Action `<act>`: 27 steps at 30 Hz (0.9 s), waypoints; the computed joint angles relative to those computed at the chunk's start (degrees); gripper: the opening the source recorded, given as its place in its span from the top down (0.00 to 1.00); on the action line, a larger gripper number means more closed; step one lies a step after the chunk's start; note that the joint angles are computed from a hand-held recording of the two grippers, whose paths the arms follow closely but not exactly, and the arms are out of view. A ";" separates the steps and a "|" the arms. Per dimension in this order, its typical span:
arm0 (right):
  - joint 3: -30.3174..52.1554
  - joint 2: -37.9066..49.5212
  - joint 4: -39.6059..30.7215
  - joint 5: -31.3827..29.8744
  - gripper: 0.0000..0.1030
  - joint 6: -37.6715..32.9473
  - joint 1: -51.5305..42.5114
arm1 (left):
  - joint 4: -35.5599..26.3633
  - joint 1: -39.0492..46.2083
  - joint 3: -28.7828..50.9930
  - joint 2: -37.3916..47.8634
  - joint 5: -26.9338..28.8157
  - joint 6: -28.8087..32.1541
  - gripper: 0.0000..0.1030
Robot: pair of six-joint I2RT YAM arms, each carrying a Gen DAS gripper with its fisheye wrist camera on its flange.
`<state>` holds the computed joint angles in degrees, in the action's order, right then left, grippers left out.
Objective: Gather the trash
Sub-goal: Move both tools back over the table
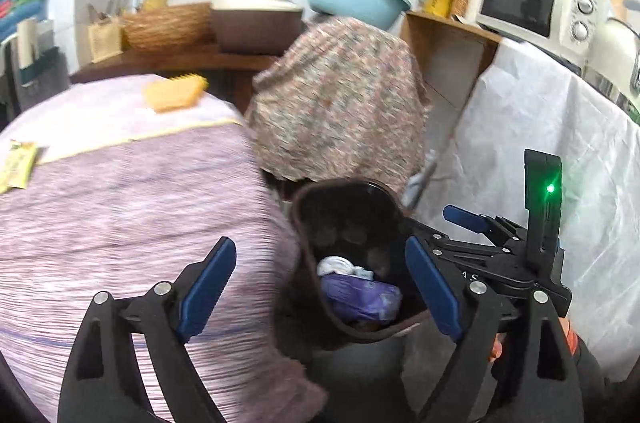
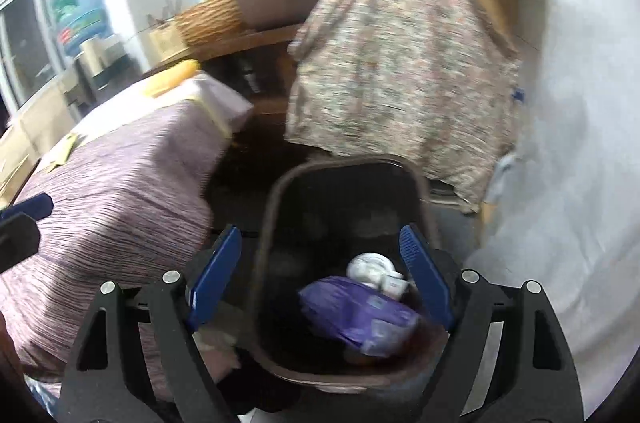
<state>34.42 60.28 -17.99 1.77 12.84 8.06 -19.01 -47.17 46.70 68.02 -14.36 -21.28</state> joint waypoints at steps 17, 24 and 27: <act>23.43 20.47 0.67 0.87 0.14 -1.76 20.83 | -15.77 37.57 -0.01 -17.99 9.99 14.59 0.07; 34.77 30.06 -1.91 -1.10 0.13 -5.01 23.86 | -14.34 60.05 1.95 -11.94 21.26 24.32 0.06; 40.86 35.09 -3.66 -2.04 0.13 -6.58 24.14 | -13.75 65.45 4.02 -7.80 24.10 25.69 0.06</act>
